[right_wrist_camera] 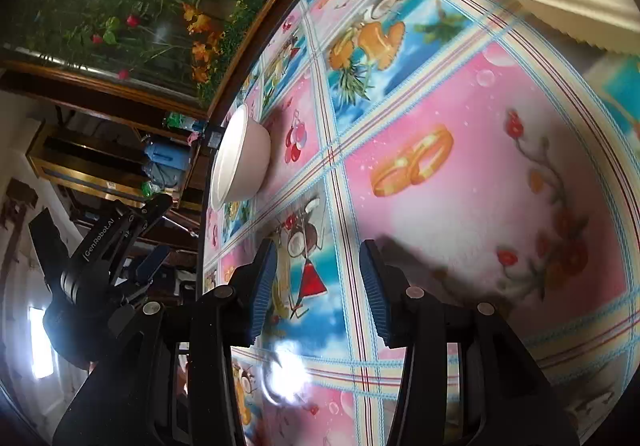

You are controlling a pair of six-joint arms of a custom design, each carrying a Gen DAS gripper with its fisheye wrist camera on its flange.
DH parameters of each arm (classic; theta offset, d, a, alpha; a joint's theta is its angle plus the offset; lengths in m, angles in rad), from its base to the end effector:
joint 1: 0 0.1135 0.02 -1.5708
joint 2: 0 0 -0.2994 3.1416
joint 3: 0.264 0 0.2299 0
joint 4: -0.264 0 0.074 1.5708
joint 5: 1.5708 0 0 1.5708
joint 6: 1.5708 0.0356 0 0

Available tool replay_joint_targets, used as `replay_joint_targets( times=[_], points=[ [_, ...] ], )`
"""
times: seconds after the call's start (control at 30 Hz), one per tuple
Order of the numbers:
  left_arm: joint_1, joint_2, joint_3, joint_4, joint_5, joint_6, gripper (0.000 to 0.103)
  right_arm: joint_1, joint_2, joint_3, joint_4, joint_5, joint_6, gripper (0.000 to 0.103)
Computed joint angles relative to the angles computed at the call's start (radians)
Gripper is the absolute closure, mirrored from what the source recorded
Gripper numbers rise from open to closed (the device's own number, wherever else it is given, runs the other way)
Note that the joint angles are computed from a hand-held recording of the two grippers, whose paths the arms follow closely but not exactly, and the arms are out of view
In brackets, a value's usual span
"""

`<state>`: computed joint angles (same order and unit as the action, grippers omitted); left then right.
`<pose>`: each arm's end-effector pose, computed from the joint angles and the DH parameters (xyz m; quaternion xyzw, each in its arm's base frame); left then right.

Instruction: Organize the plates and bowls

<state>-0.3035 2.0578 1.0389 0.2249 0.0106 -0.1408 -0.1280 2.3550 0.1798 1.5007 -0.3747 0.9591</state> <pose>0.3858 -0.1212 0.1424 0.0772 0.9223 -0.0882 0.3683 0.2381 -0.0175 0.0418 0.3889 0.7996 0.3254 0.3217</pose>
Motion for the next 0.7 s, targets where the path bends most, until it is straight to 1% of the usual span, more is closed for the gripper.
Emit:
replay_joint_targets(
  times=[0.03, 0.2, 0.33, 0.43, 0.47, 0.53, 0.6, 0.7],
  points=[
    [0.003, 0.002, 0.003, 0.0, 0.005, -0.003, 0.026, -0.001, -0.01, 0.006, -0.011, -0.001, -0.004, 0.06],
    [0.03, 0.024, 0.044, -0.03, 0.037, -0.018, 0.024, 0.029, -0.198, 0.113, -0.285, 0.05, -0.102, 0.06],
    [0.069, 0.075, 0.126, -0.086, 0.076, -0.058, 0.024, 0.04, -0.289, 0.243, -0.47, 0.084, -0.151, 0.06],
    [0.102, 0.128, 0.219, -0.17, 0.086, -0.074, 0.024, 0.037, -0.285, 0.356, -0.564, 0.107, -0.149, 0.06],
    [0.112, 0.144, 0.24, -0.184, 0.082, -0.076, 0.024, 0.031, -0.27, 0.42, -0.631, 0.097, -0.152, 0.06],
    [0.127, 0.172, 0.278, -0.217, 0.081, -0.078, 0.024, 0.027, -0.233, 0.504, -0.698, 0.082, -0.139, 0.06],
    [0.143, 0.196, 0.307, -0.239, 0.105, -0.087, 0.024, 0.026, -0.193, 0.57, -0.741, 0.063, -0.128, 0.06],
    [0.155, 0.23, 0.342, -0.266, 0.136, -0.092, 0.024, 0.029, -0.126, 0.637, -0.755, 0.039, -0.096, 0.06]
  ],
)
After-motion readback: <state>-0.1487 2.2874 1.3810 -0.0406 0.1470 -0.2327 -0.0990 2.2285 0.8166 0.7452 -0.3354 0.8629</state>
